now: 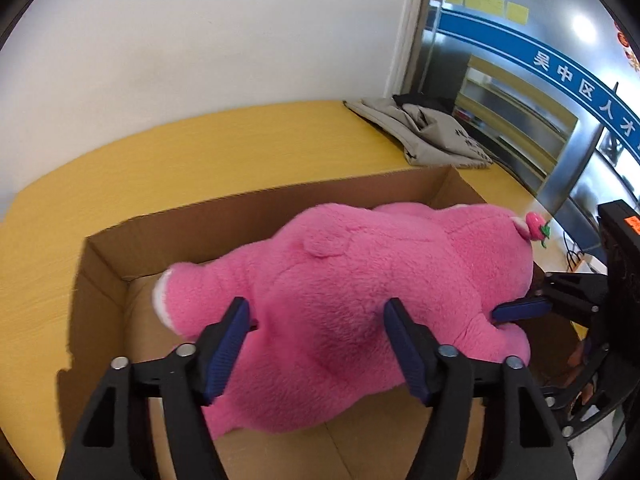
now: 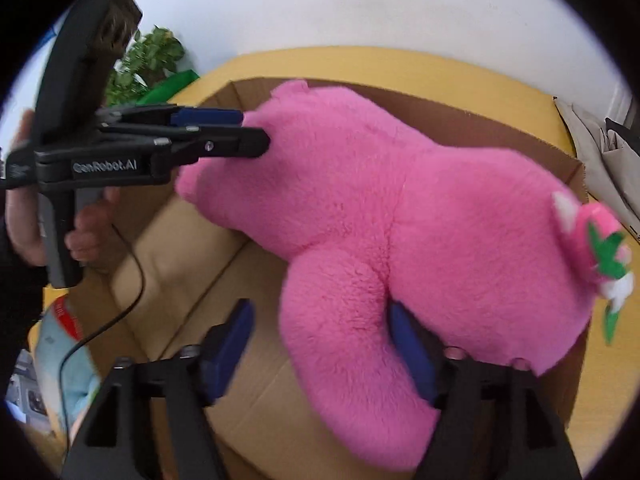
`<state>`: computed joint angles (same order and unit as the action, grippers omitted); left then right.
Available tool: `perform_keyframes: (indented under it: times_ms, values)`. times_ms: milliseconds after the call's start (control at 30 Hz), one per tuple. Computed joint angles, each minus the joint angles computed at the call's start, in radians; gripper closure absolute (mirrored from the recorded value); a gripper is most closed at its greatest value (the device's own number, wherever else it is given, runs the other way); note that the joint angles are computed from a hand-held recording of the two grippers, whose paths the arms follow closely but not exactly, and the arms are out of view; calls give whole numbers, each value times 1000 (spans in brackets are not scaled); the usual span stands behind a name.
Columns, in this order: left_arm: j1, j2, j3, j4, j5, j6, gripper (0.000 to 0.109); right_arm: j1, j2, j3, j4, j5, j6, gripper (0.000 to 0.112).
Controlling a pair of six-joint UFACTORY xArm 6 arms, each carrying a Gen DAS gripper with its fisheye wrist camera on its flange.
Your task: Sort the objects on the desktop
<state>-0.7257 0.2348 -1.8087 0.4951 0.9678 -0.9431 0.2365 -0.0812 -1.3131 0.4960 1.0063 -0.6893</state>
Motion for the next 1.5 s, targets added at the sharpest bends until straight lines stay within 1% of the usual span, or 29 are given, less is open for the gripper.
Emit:
perform_keyframes:
  times_ms: [67, 100, 133, 167, 200, 233, 300, 400, 500, 567, 600, 700, 800, 900, 1000, 1133, 1200, 1333, 1500]
  values:
    - [-27, -51, 32, 55, 24, -60, 23, -4, -40, 26, 9, -34, -6, 30]
    - [-45, -79, 46, 82, 40, -88, 22, -4, -62, 41, 11, -50, -5, 27]
    - [-64, -106, 57, 111, 62, -116, 19, -3, -94, 62, 16, -66, 0, 23]
    - [-95, -131, 56, 150, 111, -147, 12, -8, -132, 88, 26, -85, 5, 21]
    - [-128, -152, 51, 187, 165, -175, 7, -8, -161, 104, 34, -106, 19, 13]
    - [-162, -171, 42, 222, 219, -199, 6, -9, -176, 108, 44, -127, 34, 10]
    - [-219, -207, 36, 258, 304, -242, 6, -20, -226, 133, 47, -190, 67, 10]
    - [-327, -236, 2, 316, 475, -281, 6, -23, -325, 207, 12, -276, 139, 10]
    - [-452, -177, -111, 412, 743, -277, 6, -10, -397, 272, -92, -343, 232, 10]
    - [-517, -141, -150, 439, 862, -310, 6, 9, -439, 310, -165, -363, 319, 10]
    - [-534, -141, -146, 422, 883, -332, 6, 10, -477, 340, -180, -370, 339, 10]
    - [-578, -169, -81, 384, 878, -417, 6, 4, -580, 418, -235, -375, 412, 10]
    - [-610, -184, -39, 363, 869, -487, 6, -14, -651, 459, -240, -321, 441, 10]
    - [-622, -214, 5, 350, 831, -535, 6, 3, -696, 486, -336, -305, 501, 10]
    - [-618, -228, 25, 327, 791, -561, 6, 27, -710, 492, -393, -291, 532, 10]
    - [-631, -186, -19, 350, 778, -523, 6, 61, -705, 486, -424, -283, 568, 10]
    - [-633, -172, -29, 356, 764, -523, 6, 80, -696, 480, -446, -284, 583, 10]
    - [-639, -163, -23, 362, 726, -598, 6, 98, -692, 476, -460, -288, 606, 10]
    - [-660, -118, -71, 394, 732, -612, 6, 116, -731, 495, -501, -281, 624, 10]
